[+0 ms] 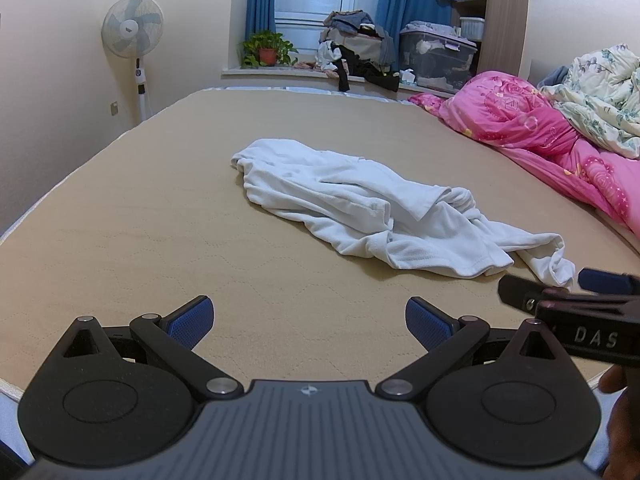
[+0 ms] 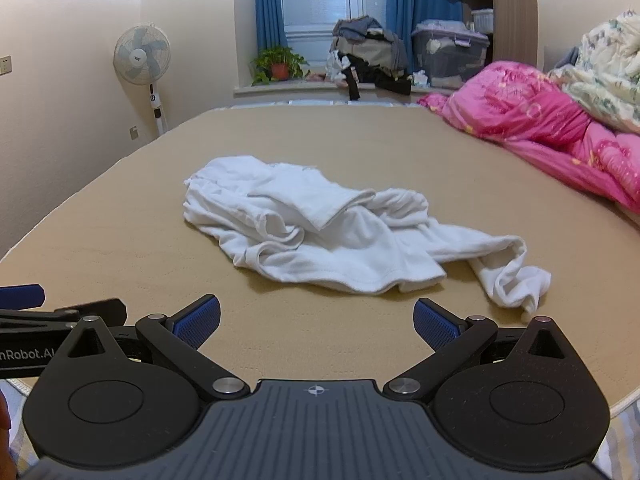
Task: Fold small clothes
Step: 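Grasp the shirt body with both grippers and lift it up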
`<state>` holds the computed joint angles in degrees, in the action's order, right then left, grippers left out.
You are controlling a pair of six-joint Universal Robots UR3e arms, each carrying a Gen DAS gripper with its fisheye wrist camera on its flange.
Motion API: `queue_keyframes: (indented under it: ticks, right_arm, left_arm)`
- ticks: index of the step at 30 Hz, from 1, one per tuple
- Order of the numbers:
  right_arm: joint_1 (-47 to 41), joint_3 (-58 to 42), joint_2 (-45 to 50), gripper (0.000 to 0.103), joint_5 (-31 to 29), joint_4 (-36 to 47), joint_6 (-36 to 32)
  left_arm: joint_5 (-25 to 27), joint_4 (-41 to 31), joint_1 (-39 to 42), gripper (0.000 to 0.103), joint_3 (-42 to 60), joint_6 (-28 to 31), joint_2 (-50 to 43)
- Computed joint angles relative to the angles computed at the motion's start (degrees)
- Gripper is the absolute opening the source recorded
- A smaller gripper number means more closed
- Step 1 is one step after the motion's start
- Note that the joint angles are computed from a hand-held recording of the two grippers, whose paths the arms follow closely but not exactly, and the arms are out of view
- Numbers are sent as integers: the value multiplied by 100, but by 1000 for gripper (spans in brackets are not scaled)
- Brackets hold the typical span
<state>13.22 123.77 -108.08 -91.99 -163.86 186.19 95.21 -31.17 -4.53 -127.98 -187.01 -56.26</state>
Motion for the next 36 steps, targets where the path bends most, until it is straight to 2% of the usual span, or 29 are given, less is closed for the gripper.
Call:
queue_keyframes:
  ticks: [2, 4, 5, 6, 7, 8, 9, 10, 13, 16, 18, 20, 21, 23, 25, 26, 27, 29, 31, 33, 34, 35, 36]
  right_arm:
    - [-20, -15, -31, 98, -87, -56, -35]
    - [-222, -20, -171, 84, 39, 39, -36]
    - [-431, -40, -282, 80, 206, 155, -32]
    - [-635, -30, -377, 64, 376, 214, -7]
    - [-965, -37, -505, 41, 716, 318, -24]
    - [-1398, -100, -630, 33, 1190, 502, -116]
    - [-1784, -161, -682, 28, 1602, 609, -221]
    - [-2106, -246, -671, 28, 1906, 643, -322]
    - [-2869, -633, -246, 28, 2548, 525, -729]
    - [-3450, -936, 446, 28, 3164, 441, -1088]
    - [-3523, -1101, 1015, 29, 3081, 402, -1183]
    - [-3491, -1663, 1565, 31, 2989, 1134, -1195]
    - [-3519, -1843, 1830, 30, 3152, 1245, -1206]
    - [-3374, -2120, 2262, 31, 3035, 1207, -1330]
    - [-3155, -2435, 2691, 31, 2782, 1290, -1420]
    - [-3103, -2641, 2924, 32, 2779, 1410, -1449]
    - [-3052, -2760, 3097, 35, 2785, 1469, -1488]
    - [-2984, -3013, 3430, 44, 2742, 1540, -1639]
    - [-2841, -3232, 3733, 46, 2555, 1481, -1655]
    - [-2795, -3370, 3963, 47, 2497, 1480, -1638]
    - [-2769, -3475, 4096, 47, 2449, 1504, -1629]
    - [-2746, -3550, 4201, 46, 2406, 1519, -1636]
    - [-2698, -3627, 4311, 47, 2364, 1527, -1662]
  left_arm:
    - [9, 92, 23, 102, -64, 19, 67]
    - [115, 229, 1, 95, -122, 60, 90]
    - [155, 226, 1, 82, -114, 96, 87]
    - [184, 157, 23, 62, -81, 136, 76]
    - [168, 65, 63, 52, -68, 168, 109]
    - [79, -57, 169, 32, -47, 231, 141]
    - [49, -142, 209, 17, -43, 262, 153]
    - [7, -243, 271, 14, 0, 306, 135]
    - [-337, -478, 527, 14, 175, 530, 25]
    - [-553, -379, 632, 14, 493, 665, -374]
    - [-643, -267, 598, 14, 879, 579, -896]
    - [-677, -176, 523, 14, 1389, 405, -1567]
    - [-671, -150, 448, 14, 1753, 273, -2012]
    - [-788, -274, 368, 16, 2554, -1, -2857]
    - [-846, -603, 271, 28, 3537, -357, -3759]
    - [-889, -714, 258, 39, 3936, -540, -4116]
    - [-1000, -838, 264, 50, 4403, -754, -4523]
    - [-1181, -1253, 278, 61, 5395, -1114, -5296]
    - [-1149, -1733, 227, 61, 6417, -1409, -6046]
    - [-1047, -2092, 167, 59, 7185, -1541, -6647]
    - [-1004, -2267, 156, 54, 7458, -1539, -6858]
    - [-971, -2480, 145, 33, 7723, -1488, -7045]
    - [-920, -2722, 141, 7, 7915, -1369, -7174]
